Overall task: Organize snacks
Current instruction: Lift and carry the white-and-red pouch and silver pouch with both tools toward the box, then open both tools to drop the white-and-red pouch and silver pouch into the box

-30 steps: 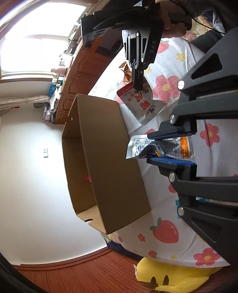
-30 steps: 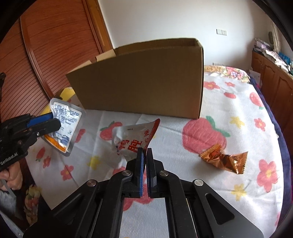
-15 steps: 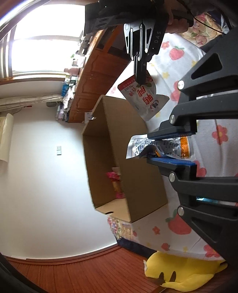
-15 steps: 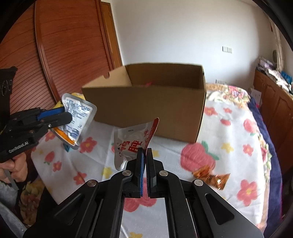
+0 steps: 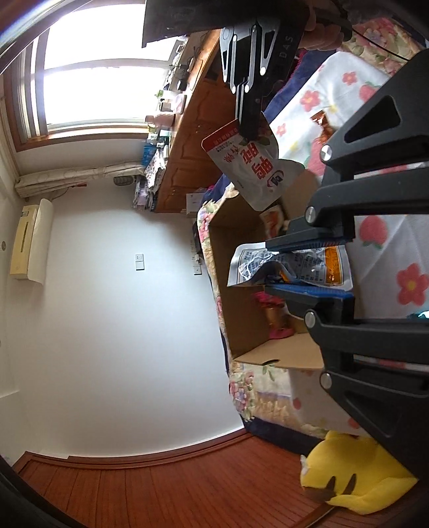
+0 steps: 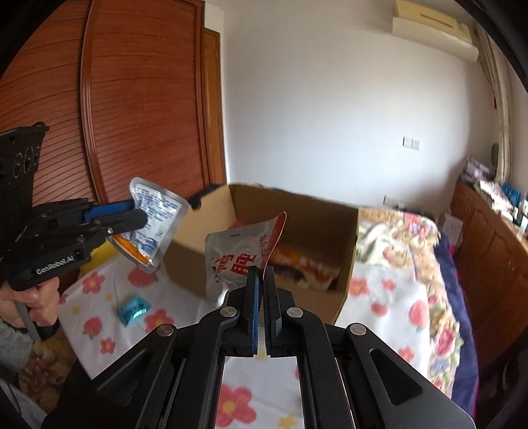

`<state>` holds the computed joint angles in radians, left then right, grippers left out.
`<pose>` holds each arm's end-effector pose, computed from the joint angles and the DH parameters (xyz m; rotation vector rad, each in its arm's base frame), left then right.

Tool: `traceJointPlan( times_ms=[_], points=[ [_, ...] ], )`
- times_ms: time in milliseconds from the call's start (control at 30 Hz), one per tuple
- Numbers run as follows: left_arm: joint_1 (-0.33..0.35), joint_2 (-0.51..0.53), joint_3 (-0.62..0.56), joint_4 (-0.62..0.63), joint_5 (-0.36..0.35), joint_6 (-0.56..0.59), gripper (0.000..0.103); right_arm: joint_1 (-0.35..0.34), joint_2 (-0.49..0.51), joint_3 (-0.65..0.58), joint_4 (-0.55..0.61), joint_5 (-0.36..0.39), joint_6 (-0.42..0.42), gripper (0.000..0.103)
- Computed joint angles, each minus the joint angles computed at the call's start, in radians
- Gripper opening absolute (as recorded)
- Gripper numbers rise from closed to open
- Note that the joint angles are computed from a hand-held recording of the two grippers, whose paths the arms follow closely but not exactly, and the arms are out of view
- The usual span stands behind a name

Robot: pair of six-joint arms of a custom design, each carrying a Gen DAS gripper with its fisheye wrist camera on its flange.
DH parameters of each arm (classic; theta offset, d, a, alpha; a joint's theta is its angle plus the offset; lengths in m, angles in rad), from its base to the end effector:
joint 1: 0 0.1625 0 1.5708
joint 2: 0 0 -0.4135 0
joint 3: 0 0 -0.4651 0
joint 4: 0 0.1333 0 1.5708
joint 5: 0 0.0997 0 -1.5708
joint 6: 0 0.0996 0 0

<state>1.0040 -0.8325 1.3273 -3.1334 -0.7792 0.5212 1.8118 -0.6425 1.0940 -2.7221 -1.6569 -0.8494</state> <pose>-0.2557 -0.7820 0.3011 0.6389 2.0521 -1.2530 0.3335 -0.8342 0.1956 1.3688 -2.3390 0.9085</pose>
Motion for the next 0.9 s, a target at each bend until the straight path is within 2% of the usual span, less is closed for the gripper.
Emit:
traceJointPlan(
  times_ms=[333, 600, 900],
  points=[
    [0.040, 0.106, -0.187, 0.020, -0.008, 0.058, 0.016, 0.015, 0.130, -0.202, 0.055, 0.021, -0.014, 0.000],
    [0.086, 0.182, -0.308, 0.072, -0.041, 0.047, 0.016, 0.008, 0.250, -0.378, 0.125, 0.017, -0.021, 0.000],
    [0.121, 0.242, -0.392, 0.139, -0.059, 0.017, 0.016, -0.007, 0.389, -0.590, 0.233, -0.009, -0.011, 0.000]
  ],
)
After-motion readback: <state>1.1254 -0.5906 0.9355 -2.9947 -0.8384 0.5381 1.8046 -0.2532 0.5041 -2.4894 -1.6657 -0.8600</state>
